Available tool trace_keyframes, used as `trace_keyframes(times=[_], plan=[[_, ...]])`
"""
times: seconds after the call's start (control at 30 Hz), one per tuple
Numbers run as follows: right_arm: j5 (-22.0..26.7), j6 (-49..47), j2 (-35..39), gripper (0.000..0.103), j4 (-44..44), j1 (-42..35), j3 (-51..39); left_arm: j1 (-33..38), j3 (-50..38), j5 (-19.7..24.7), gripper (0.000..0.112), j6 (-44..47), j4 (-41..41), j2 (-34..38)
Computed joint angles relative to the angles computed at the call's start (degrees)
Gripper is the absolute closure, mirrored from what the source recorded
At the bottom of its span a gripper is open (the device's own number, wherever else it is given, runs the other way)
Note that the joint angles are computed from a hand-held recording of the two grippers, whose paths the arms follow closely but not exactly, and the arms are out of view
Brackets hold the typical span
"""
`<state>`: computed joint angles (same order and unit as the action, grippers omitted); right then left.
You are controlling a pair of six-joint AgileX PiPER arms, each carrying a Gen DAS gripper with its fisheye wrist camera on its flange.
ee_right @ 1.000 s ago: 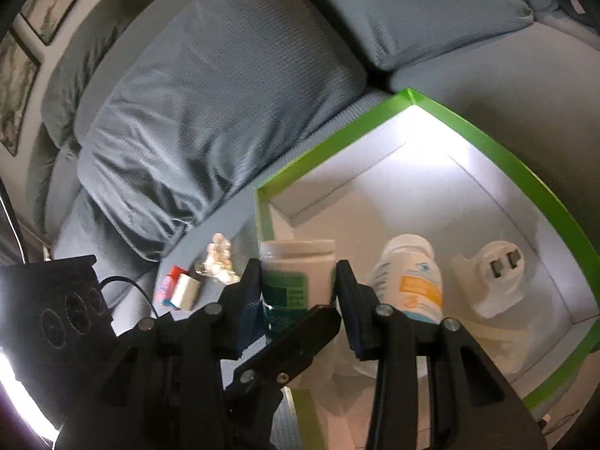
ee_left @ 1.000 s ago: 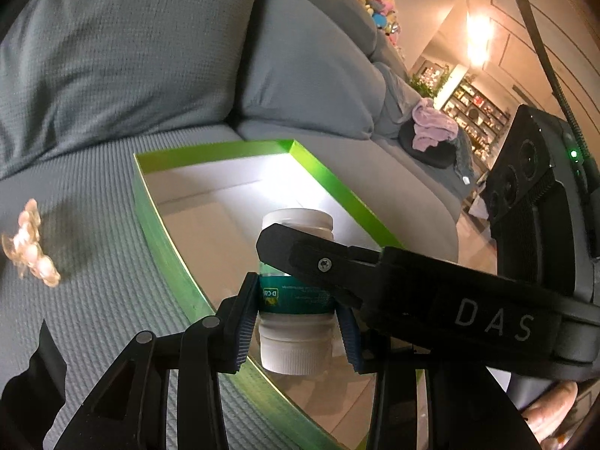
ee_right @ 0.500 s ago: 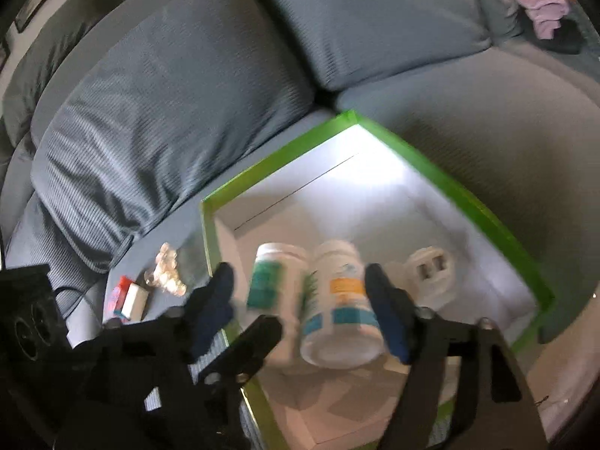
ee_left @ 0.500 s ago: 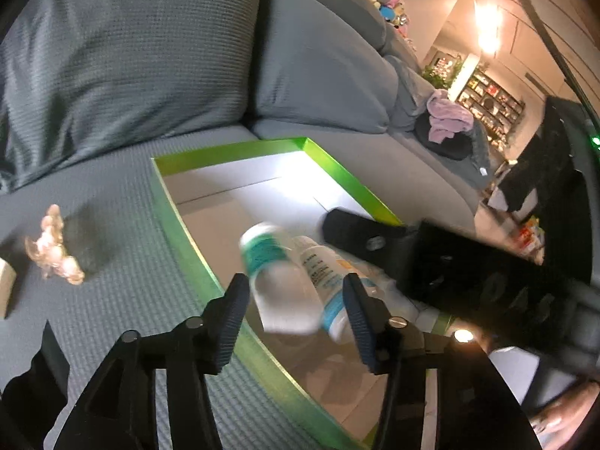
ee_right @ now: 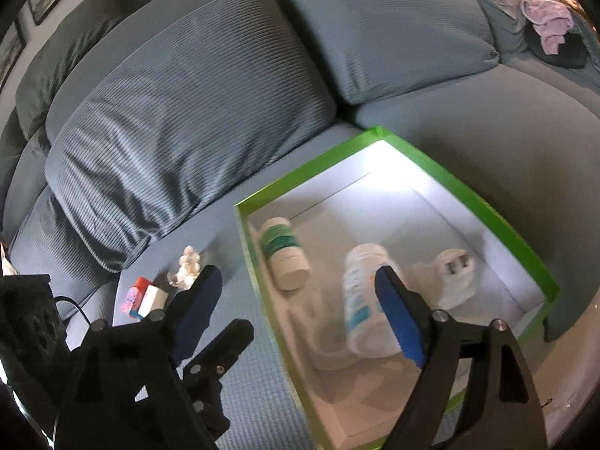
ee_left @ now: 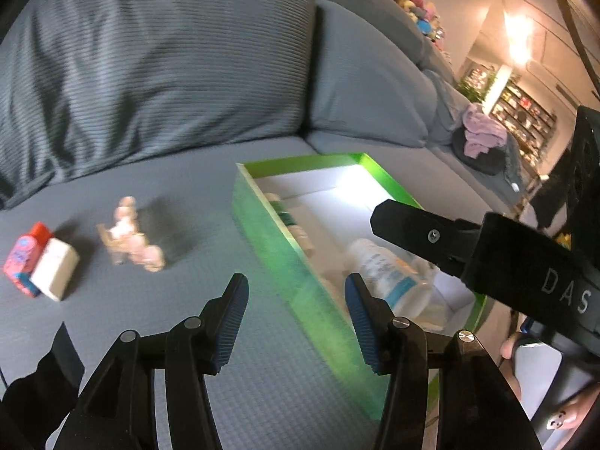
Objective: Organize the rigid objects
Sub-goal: 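Lower the green-labelled bottle into the box and open the right gripper, then move the open right gripper back toward the pink bottle and adapter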
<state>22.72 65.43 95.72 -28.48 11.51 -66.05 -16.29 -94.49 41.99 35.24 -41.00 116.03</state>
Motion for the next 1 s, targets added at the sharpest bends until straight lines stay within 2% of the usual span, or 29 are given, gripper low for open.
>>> trace_keyframes(times=[0.07, 0.1, 0.17, 0.33, 0.57, 0.77, 0.93, 1.0], plan=[[0.71, 0.30, 0.89, 0.019, -0.85, 1.54, -1.33, 1.46, 0.96, -0.36, 0.054, 0.13, -0.01, -0.70], [1.04, 0.89, 1.50, 0.019, -1.86, 2.49, -2.12, 2.38, 1.57, -0.69, 0.043, -0.12, 0.18, -1.14], [1.89, 1.24, 2.91, 0.018, -2.95, 4.07, -3.97, 3.92, 2.47, -1.00, 0.037, 0.11, -0.50, -1.71], [3.63, 2.33, 6.51, 0.013, -5.73, 7.76, -8.51, 8.08, 2.63, -0.51, 0.037, -0.03, -1.47, -1.74], [3.86, -2.18, 12.10, 0.009, -3.04, 9.89, -14.48, 12.11, 2.82, -1.36, 0.036, -1.99, 2.65, -1.01], [6.16, -13.60, 19.37, 0.009, 4.86, 10.20, -22.54, 15.46, -1.44, 0.77, 0.036, -6.05, 6.07, 2.94], [9.14, -25.87, 26.60, 0.009, 16.08, 9.46, -31.54, 17.71, -5.28, 3.04, 0.036, -9.35, 7.40, 6.78], [10.23, -28.88, 29.60, 0.009, 17.95, 9.60, -35.21, 18.34, -7.01, 3.94, 0.036, -11.34, 8.67, 8.31]])
